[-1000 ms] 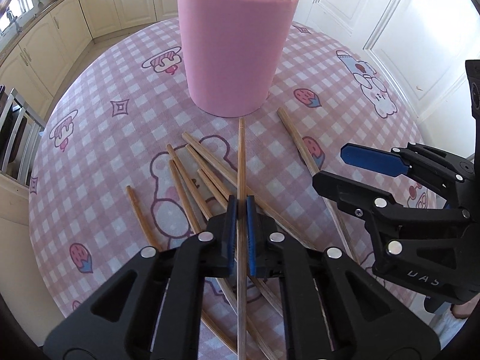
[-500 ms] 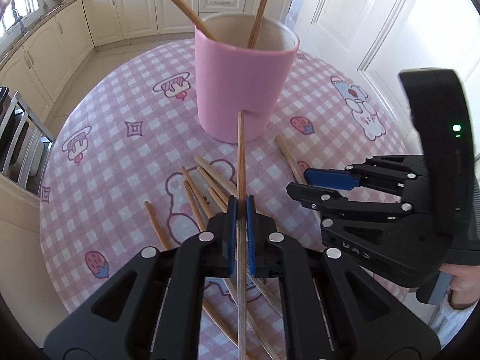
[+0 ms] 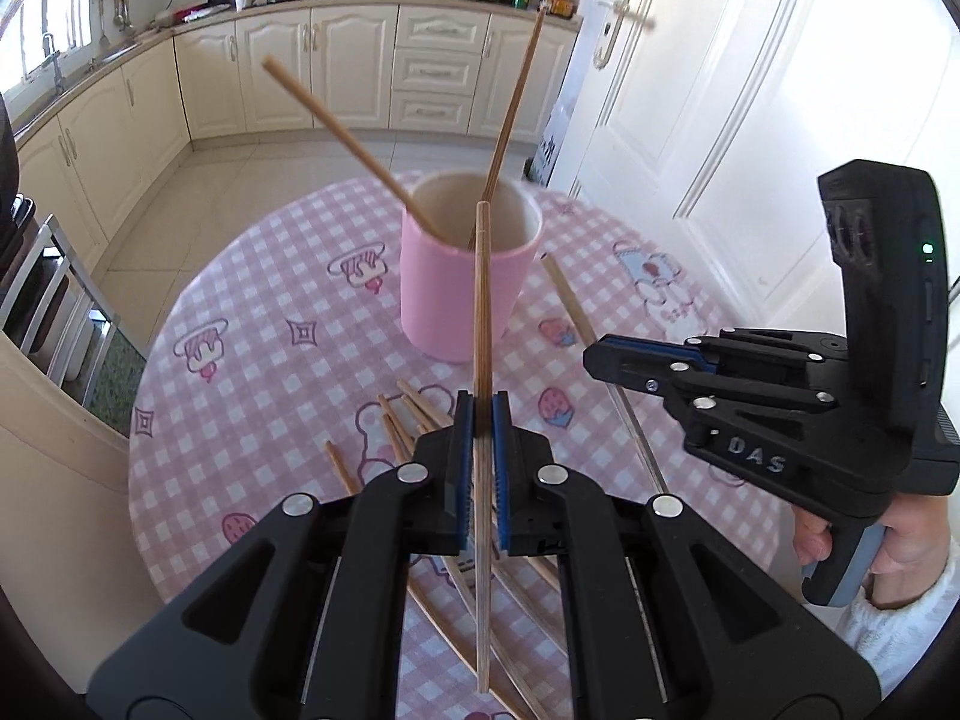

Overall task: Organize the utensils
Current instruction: 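Raise the left tool's chopstick and lower it into the cup while the right tool does likewise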

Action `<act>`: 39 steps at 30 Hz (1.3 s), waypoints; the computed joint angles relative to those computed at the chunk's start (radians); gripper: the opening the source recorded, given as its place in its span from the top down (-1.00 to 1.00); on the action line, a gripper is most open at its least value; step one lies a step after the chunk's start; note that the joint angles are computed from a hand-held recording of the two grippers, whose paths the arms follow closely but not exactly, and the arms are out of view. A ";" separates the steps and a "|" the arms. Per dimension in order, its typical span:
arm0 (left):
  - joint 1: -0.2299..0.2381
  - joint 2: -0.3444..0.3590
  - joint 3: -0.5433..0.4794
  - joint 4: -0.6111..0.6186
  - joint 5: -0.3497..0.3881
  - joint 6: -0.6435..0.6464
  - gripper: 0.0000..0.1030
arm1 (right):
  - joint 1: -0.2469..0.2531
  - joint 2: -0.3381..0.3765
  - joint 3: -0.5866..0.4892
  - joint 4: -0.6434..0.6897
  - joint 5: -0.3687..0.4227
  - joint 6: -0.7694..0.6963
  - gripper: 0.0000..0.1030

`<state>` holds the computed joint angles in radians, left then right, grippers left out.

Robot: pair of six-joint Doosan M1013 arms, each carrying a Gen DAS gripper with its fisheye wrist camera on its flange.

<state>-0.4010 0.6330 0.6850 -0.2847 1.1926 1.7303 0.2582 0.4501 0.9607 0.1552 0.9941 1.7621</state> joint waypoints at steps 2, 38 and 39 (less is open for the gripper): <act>0.001 -0.014 0.008 -0.018 -0.025 0.000 0.88 | -0.004 -0.022 0.016 0.043 -0.064 -0.025 0.90; -0.005 0.032 -0.211 0.007 -0.281 -0.115 0.88 | 0.068 -0.021 -0.035 -0.559 -0.532 0.298 0.90; -0.005 0.034 -0.211 0.010 -0.294 -0.124 0.88 | 0.069 -0.018 -0.033 -0.592 -0.549 0.330 0.90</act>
